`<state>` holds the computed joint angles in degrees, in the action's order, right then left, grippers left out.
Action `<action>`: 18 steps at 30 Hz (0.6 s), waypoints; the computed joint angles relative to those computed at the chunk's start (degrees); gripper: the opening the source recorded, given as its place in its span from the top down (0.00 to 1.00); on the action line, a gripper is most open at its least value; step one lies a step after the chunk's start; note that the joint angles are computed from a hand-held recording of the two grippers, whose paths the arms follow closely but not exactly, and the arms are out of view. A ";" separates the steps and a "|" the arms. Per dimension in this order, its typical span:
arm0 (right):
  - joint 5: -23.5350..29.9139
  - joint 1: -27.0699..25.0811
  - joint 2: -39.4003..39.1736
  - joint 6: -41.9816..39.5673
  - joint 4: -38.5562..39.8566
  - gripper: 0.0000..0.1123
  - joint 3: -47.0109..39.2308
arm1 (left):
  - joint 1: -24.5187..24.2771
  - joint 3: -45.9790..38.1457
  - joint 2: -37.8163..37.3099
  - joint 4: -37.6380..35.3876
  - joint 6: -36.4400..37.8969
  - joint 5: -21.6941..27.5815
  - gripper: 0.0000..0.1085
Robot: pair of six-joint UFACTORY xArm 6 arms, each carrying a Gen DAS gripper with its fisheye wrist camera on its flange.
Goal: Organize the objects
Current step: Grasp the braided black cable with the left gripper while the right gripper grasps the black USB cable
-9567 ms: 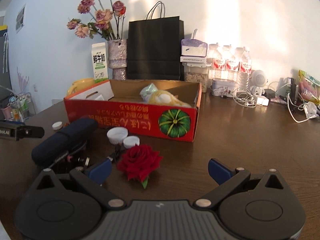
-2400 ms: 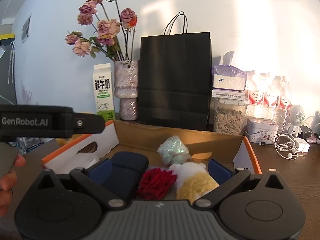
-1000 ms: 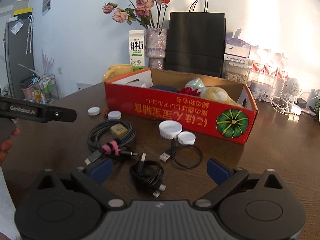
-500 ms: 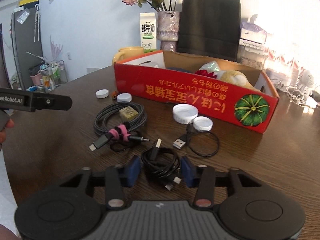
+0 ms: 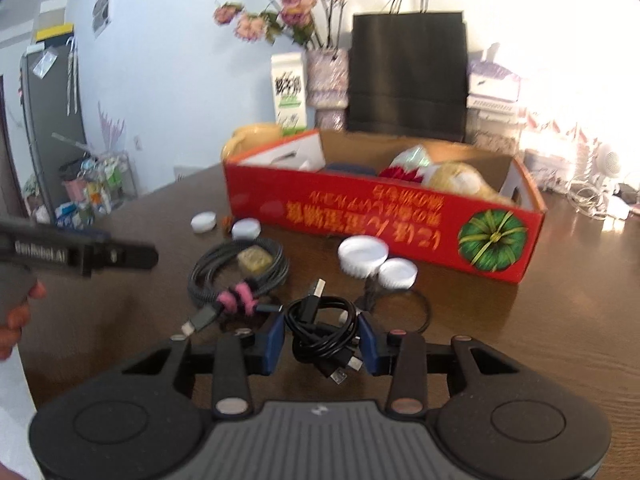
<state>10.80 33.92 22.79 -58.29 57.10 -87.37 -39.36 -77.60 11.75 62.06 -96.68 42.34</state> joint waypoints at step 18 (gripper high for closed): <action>-7.66 -1.31 6.97 -7.97 10.64 0.66 -10.11 | 2.10 -14.16 11.25 -16.98 20.21 -4.15 0.05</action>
